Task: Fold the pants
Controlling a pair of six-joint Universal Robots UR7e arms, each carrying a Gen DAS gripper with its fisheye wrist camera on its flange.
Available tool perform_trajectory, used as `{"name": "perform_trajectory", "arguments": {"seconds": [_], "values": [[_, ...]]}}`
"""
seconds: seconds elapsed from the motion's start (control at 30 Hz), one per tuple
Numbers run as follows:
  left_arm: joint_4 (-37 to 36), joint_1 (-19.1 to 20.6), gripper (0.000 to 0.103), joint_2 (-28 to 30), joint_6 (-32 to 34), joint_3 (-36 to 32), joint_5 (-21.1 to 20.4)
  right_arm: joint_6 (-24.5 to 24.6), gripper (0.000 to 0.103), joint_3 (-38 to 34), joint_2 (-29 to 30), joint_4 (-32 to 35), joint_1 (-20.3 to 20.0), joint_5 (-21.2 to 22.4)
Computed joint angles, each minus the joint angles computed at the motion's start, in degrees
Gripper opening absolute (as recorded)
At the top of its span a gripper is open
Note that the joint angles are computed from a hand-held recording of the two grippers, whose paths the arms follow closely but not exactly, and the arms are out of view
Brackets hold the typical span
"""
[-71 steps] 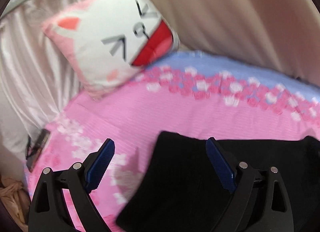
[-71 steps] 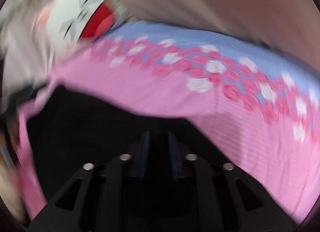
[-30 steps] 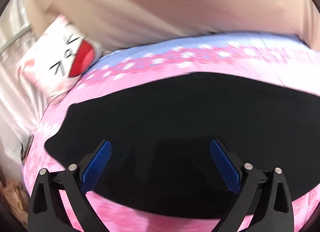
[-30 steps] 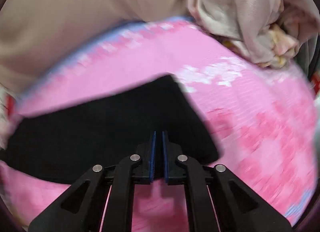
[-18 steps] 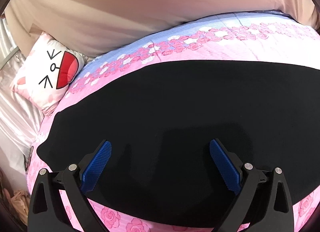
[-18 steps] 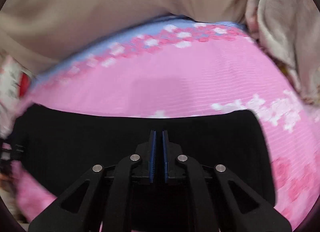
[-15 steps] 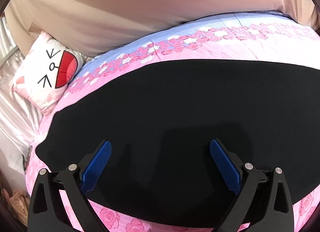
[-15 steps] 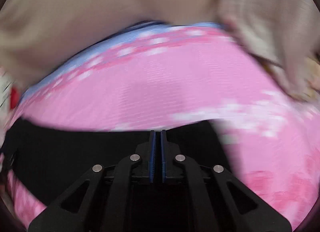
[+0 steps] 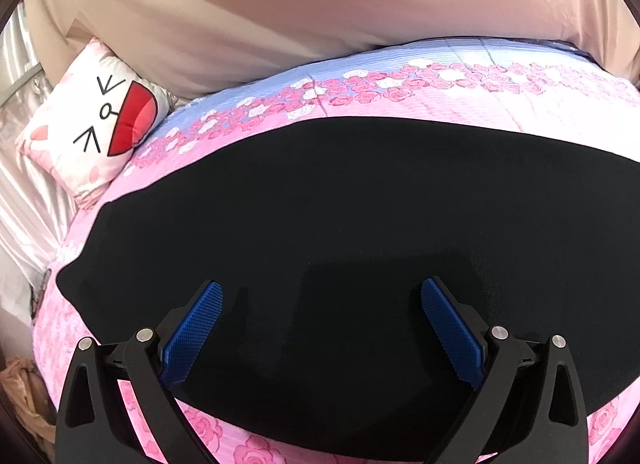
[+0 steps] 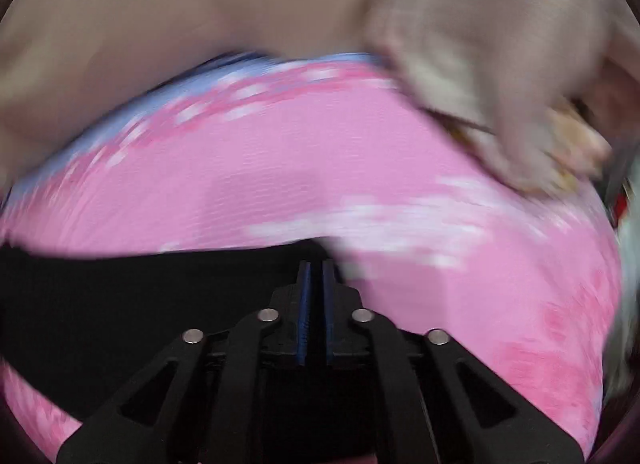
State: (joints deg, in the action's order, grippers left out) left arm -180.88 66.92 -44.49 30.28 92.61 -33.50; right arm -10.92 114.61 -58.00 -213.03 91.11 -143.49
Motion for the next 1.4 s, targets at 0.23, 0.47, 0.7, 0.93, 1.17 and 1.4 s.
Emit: {"name": "perform_trajectory", "arguments": {"seconds": [0.23,0.47,0.7,0.93,1.17,1.4], "values": [[-1.81,-0.26,0.098,0.62,1.52,0.03,0.81,10.14,0.047,16.79,-8.74,-6.44,1.75,3.33],[-1.99,-0.22,0.098,0.49,1.65,0.08,0.67,9.35,0.070,15.73,-2.79,-9.64,5.01,3.75],[-2.17,-0.12,0.098,-0.04,1.57,0.47,0.06,6.94,0.036,8.62,0.08,-1.04,4.74,2.64],[1.16,-1.04,0.098,-2.72,-0.67,3.17,-3.36,2.00,0.009,6.08,1.78,-3.03,5.48,-2.16],[0.04,-1.48,0.098,-0.73,2.84,2.66,-2.61,4.77,0.014,7.38,0.19,-2.28,3.14,0.30],[0.34,-1.21,0.098,-1.73,2.04,2.78,-3.33,-2.41,0.019,1.60,2.44,-3.85,8.01,0.12]]}}
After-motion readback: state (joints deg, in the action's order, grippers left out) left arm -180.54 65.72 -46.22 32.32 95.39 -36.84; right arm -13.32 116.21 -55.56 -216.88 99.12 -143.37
